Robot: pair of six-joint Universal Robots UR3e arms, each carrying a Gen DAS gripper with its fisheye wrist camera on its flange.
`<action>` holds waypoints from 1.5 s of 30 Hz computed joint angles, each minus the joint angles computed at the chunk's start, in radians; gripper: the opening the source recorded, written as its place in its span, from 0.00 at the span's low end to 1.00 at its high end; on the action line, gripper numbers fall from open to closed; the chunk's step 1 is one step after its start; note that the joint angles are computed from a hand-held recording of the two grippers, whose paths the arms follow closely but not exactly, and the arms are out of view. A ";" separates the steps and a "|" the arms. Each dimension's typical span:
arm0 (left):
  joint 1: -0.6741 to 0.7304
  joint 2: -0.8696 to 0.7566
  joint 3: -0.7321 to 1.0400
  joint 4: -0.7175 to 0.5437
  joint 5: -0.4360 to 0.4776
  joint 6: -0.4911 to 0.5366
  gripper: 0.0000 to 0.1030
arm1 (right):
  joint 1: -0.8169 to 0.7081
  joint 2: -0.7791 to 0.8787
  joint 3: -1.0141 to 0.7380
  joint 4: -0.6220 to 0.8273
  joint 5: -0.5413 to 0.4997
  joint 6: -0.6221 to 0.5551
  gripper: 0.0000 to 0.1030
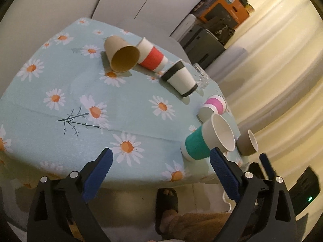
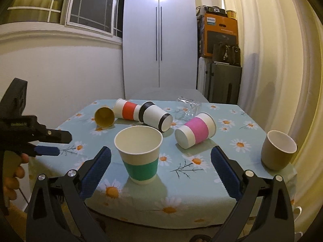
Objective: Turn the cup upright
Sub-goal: 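Open the right gripper and withdraw it from the standing cup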
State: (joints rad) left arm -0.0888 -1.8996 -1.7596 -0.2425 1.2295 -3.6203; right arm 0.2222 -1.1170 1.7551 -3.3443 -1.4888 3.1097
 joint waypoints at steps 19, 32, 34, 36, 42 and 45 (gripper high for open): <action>-0.299 0.115 -0.106 0.129 0.357 0.111 0.92 | -0.176 -0.358 0.293 0.093 0.177 -0.064 0.95; -0.460 0.151 -0.174 0.264 0.542 0.133 0.92 | -0.289 -0.636 0.535 0.111 0.305 -0.115 0.95; -0.479 0.155 -0.180 0.264 0.562 0.132 0.92 | -0.294 -0.671 0.565 0.115 0.309 -0.126 0.95; -0.498 0.156 -0.186 0.267 0.580 0.133 0.92 | -0.297 -0.696 0.584 0.114 0.311 -0.134 0.95; -0.547 0.159 -0.196 0.275 0.634 0.136 0.92 | -0.298 -0.759 0.625 0.149 0.313 -0.158 0.95; -0.566 0.162 -0.205 0.288 0.651 0.132 0.92 | -0.306 -0.795 0.646 0.160 0.320 -0.167 0.95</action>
State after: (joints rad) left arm -0.6546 -1.7379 -1.9648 0.0456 1.8807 -3.4881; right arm -0.0842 -1.9124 2.4016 -3.1843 -1.1687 2.9425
